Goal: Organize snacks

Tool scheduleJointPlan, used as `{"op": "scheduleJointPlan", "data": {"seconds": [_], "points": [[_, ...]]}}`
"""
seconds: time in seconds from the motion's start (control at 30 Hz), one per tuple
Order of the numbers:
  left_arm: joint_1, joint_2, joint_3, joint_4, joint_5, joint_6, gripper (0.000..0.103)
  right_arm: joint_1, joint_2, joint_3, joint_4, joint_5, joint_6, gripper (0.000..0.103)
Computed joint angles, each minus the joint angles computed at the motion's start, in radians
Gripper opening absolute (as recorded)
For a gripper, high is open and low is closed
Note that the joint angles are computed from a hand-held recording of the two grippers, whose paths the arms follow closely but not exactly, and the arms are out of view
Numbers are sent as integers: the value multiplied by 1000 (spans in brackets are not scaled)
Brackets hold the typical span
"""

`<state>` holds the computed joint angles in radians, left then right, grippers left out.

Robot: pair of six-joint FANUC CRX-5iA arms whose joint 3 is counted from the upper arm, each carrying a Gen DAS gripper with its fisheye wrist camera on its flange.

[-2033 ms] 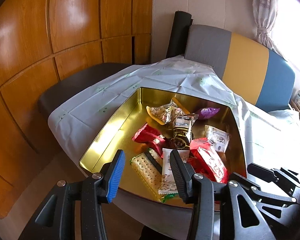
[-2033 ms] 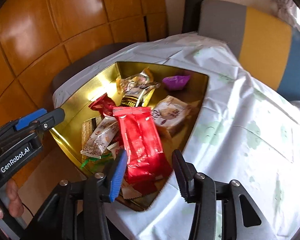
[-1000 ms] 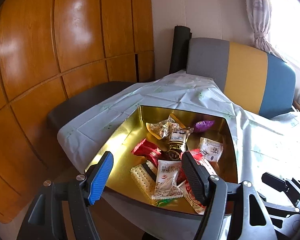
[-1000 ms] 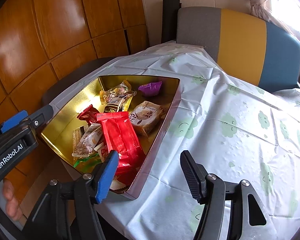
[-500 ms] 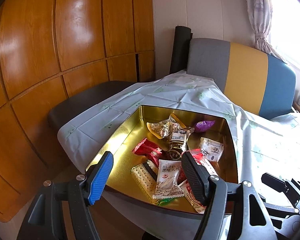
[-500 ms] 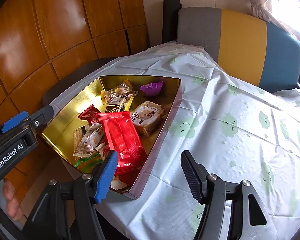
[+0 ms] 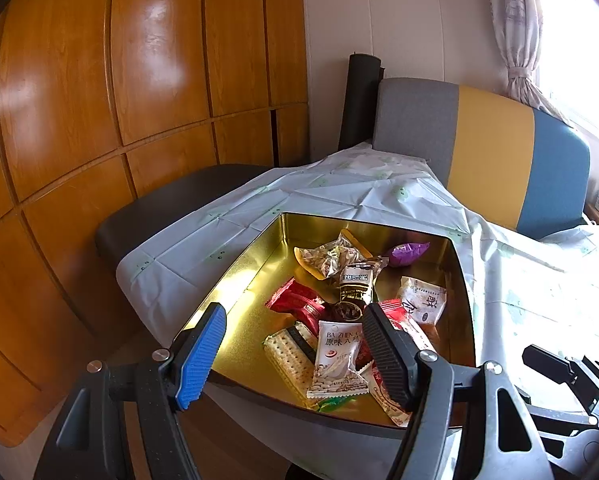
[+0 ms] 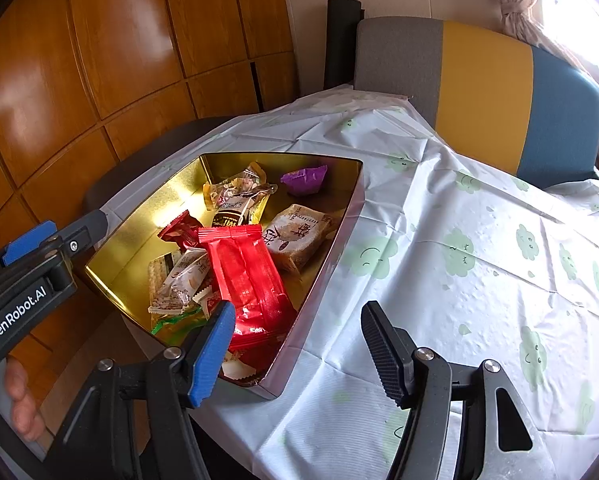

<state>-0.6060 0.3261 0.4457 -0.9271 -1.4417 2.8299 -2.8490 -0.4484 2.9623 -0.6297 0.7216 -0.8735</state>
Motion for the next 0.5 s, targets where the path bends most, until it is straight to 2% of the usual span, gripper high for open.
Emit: {"op": "scheduleJointPlan", "data": {"seconds": [0.5], "points": [[-5,1,5,-7,-6,-6,71,-2,1,-1,2,1,0,67]]}}
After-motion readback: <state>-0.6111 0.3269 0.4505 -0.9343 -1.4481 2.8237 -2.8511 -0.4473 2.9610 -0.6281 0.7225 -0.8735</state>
